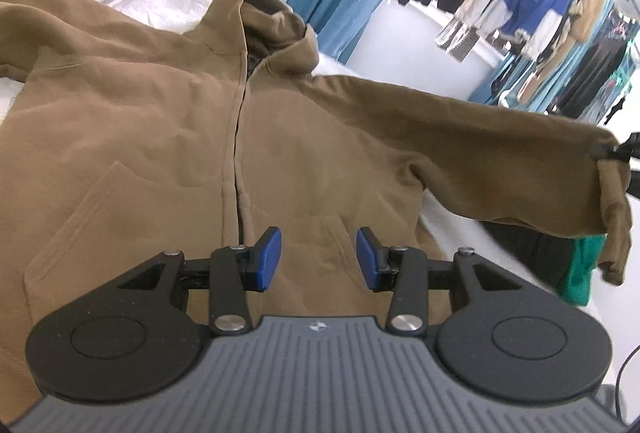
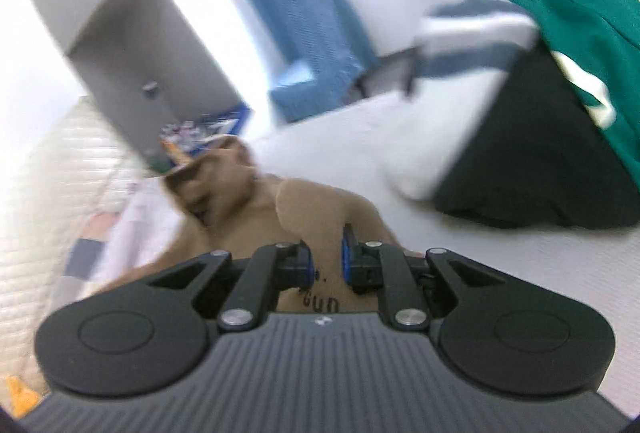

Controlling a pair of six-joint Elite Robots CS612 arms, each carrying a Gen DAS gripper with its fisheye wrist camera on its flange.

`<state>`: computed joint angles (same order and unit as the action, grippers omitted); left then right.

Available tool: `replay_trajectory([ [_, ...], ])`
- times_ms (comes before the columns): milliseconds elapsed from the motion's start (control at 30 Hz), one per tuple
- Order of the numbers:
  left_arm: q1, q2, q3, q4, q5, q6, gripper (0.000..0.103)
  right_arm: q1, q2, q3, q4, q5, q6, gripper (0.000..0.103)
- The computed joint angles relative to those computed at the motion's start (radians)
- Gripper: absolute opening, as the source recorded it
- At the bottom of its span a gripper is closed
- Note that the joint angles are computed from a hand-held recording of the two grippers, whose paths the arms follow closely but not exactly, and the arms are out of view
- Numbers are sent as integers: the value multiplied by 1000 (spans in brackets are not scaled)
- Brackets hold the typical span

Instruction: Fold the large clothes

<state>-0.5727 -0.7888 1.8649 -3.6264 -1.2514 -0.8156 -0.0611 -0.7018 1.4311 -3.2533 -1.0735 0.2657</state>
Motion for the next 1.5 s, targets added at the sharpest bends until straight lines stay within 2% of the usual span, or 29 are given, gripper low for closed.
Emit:
replay_trajectory([
  [133,6,-15,34,-63,13,-22,47,34,-31,1,-11,71,-6,15],
  [233,12,-26,63,-111,30,-43,47,68,-47,4,-8,99,-27,15],
  [367,27,-40,103,-171,52,-83,47,127,-35,-18,22,128,-80,15],
  [467,44,-54,135,-200,75,-121,47,178,-10,-40,44,129,-134,16],
  [533,53,-66,160,-206,107,-144,47,209,17,-68,71,136,-153,16],
  [633,77,-78,191,-217,115,-182,48,253,64,-113,114,135,-177,16],
  [767,101,-86,214,-200,167,-199,48,314,119,-166,178,95,-222,16],
  [867,121,-80,217,-178,178,-207,48,347,173,-219,225,46,-251,17],
  [1000,155,-51,198,-179,126,-224,48,373,229,-276,249,12,-256,24],
  [1133,180,-21,163,-162,77,-219,48,380,272,-330,284,12,-264,29],
  [1367,201,16,117,-147,49,-224,48,360,324,-402,364,120,-225,38],
  [1400,202,20,115,-151,46,-225,48,358,325,-406,375,134,-221,41],
  [1467,202,23,110,-159,48,-218,48,351,326,-414,397,174,-209,63],
  [1500,200,25,109,-166,54,-213,48,346,320,-410,408,189,-197,67],
])
